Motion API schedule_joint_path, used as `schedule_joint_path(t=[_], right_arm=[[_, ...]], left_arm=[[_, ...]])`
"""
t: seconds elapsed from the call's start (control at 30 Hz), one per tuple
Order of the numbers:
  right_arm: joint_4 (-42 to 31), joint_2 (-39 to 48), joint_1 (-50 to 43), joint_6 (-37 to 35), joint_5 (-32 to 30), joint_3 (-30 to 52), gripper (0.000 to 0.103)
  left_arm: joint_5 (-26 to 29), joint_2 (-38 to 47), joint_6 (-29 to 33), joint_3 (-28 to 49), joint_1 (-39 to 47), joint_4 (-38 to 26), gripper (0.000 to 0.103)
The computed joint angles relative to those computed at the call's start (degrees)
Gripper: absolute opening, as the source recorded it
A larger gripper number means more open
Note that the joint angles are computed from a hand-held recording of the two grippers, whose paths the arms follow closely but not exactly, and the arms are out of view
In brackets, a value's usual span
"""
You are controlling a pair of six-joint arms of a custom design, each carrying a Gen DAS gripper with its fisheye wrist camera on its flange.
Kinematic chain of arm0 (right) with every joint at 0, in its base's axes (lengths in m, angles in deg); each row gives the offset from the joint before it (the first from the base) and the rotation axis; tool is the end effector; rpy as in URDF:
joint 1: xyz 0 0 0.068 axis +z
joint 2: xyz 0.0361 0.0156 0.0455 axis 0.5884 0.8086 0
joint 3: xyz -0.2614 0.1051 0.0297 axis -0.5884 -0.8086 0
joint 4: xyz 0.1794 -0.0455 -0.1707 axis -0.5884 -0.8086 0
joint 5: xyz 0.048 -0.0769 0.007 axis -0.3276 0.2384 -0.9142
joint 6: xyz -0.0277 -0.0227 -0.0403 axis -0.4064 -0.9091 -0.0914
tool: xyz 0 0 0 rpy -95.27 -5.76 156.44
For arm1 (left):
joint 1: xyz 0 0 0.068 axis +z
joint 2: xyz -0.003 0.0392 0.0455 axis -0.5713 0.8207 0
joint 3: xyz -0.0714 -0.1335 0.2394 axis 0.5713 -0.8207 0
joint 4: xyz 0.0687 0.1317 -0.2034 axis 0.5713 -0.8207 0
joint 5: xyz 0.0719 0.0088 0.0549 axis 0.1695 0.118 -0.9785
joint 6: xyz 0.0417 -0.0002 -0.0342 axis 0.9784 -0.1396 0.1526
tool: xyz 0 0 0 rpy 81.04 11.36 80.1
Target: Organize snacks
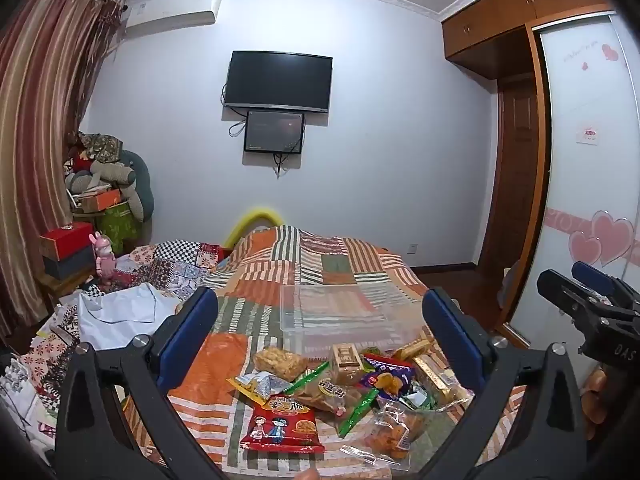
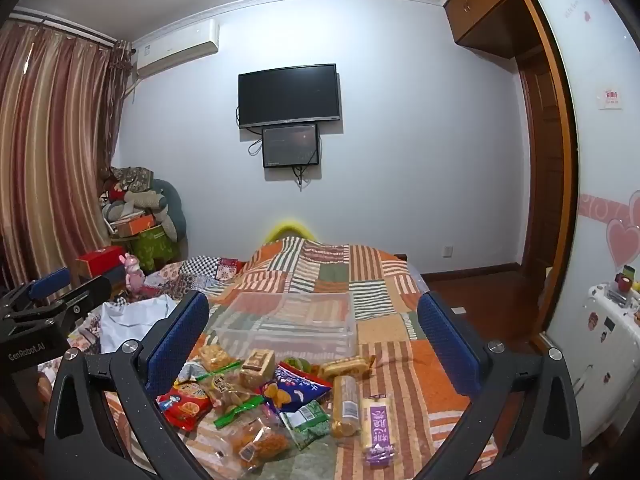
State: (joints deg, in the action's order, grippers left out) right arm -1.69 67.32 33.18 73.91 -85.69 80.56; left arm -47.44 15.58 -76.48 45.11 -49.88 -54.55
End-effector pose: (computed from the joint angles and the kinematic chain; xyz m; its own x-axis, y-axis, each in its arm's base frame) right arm 0.2550 -0.0074 0.2268 -0.2162 0.0363 -0.9757 -0.0932 0.9940 0.0577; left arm 0.2671 -0.0684 0.2434 -0.2362 -0.0456 -0.9706 0.1506 0.9851 -0.0829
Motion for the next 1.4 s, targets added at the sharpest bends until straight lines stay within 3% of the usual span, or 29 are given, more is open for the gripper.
schedule_joint_path(t=[0.13, 0.4, 0.67, 1.4], right_arm=[[0.62, 0.06, -0.04, 0.09, -0.44, -0.27, 0.103], [-1.36, -0.50, 0.36, 0.51, 0.01, 0.78, 0.103], [2.10, 2.01, 0.16, 0.19, 0.02, -0.28, 0.103], [-1.70, 1.21, 1.19, 0.00, 0.19, 1.69, 0.103]], left_arm=[[-1.90, 0.26, 0.83, -0.30, -1.29, 0.67, 0.103], [0.83, 0.51, 0.25, 0.33, 0.18, -0.60, 0.103], [0.18, 1.02, 0.97, 0.46, -0.48, 0.06, 0.103], [0.27, 1.43, 0.86, 0.68, -0.45, 0.00, 0.103]])
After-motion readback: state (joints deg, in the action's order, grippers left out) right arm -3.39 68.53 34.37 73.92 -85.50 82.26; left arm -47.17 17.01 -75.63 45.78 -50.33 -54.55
